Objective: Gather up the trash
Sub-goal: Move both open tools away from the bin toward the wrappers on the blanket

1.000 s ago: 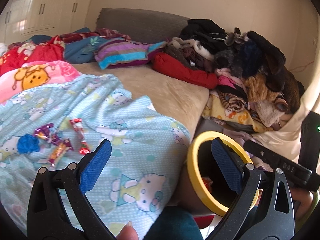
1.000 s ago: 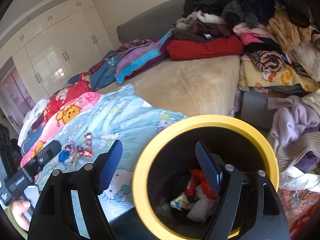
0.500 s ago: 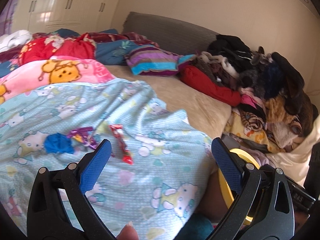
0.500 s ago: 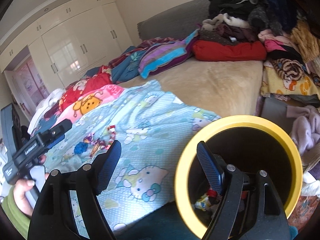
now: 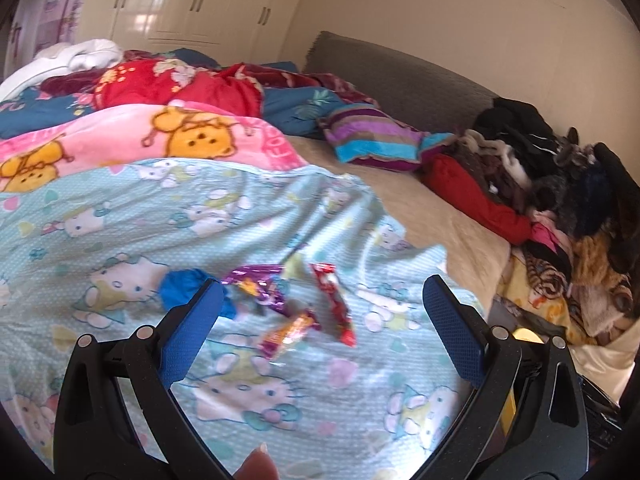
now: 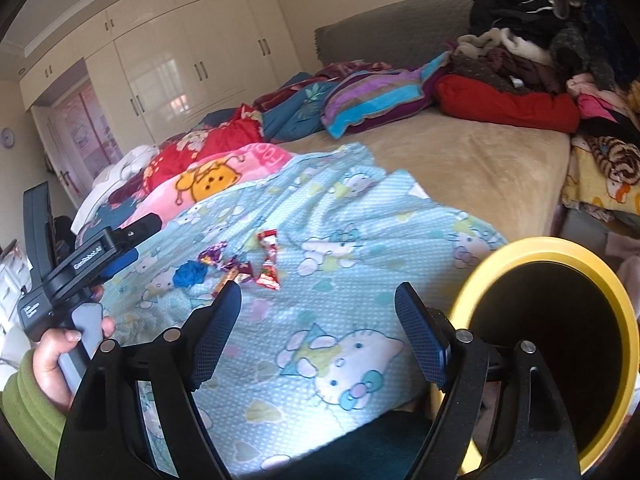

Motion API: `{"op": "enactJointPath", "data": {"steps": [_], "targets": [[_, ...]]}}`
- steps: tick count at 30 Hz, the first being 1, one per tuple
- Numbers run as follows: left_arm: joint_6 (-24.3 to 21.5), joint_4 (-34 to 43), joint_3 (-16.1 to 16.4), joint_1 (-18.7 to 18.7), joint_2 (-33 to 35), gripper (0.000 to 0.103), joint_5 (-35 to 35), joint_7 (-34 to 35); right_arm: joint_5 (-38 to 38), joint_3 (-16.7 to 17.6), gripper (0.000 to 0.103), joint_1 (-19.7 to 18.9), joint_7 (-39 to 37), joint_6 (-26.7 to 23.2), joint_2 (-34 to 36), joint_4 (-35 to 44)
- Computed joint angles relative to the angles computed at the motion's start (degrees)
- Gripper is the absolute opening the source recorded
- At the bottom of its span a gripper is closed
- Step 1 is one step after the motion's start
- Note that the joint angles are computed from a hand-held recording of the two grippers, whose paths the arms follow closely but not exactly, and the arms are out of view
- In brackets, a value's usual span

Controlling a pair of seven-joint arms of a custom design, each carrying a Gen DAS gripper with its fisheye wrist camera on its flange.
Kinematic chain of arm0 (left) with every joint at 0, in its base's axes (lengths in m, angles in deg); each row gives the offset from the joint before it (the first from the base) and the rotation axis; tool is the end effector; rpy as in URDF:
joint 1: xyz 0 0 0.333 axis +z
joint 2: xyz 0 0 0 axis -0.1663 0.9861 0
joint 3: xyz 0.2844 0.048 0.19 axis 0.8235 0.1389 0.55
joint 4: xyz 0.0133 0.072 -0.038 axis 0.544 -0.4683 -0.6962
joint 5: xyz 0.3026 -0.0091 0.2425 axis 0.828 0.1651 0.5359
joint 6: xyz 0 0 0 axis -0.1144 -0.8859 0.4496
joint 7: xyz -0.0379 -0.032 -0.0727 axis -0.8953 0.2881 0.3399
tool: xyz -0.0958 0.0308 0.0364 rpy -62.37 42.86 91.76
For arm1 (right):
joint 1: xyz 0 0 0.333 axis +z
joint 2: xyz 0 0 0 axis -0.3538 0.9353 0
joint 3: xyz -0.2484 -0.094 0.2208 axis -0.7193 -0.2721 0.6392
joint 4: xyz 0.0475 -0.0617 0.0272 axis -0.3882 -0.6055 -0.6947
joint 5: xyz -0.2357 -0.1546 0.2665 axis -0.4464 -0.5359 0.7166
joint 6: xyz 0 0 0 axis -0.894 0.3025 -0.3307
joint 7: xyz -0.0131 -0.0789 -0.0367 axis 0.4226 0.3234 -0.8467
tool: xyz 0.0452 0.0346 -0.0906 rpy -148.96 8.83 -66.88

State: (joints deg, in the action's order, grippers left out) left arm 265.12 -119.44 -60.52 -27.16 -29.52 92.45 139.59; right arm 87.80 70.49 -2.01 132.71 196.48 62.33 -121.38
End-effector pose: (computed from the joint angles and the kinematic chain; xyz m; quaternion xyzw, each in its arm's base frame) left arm 0.5907 -0.2397 0.3417 -0.6034 0.6348 -0.4485 0.1782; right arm 0.4871 0.1701 0.3486 -0.5873 0.6707 -0.2193 0.3965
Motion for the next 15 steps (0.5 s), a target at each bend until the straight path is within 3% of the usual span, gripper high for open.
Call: {"op": "enactJointPath", "data": {"steps": [9,15], "targets": [[-1.98,1.17,6.02,-3.27,2.18,0.092,-7.72,2.06,-5.71,2.01,0.077,-0.77,1.77,-3.99,5.60,7.37],[-3.62,2.09,7.27,-1.95,4.12,0.092,-9.12,1.11,-6.31,2.83,0.077,-0.40,1.05,-7.88,10.10,13.55]]}}
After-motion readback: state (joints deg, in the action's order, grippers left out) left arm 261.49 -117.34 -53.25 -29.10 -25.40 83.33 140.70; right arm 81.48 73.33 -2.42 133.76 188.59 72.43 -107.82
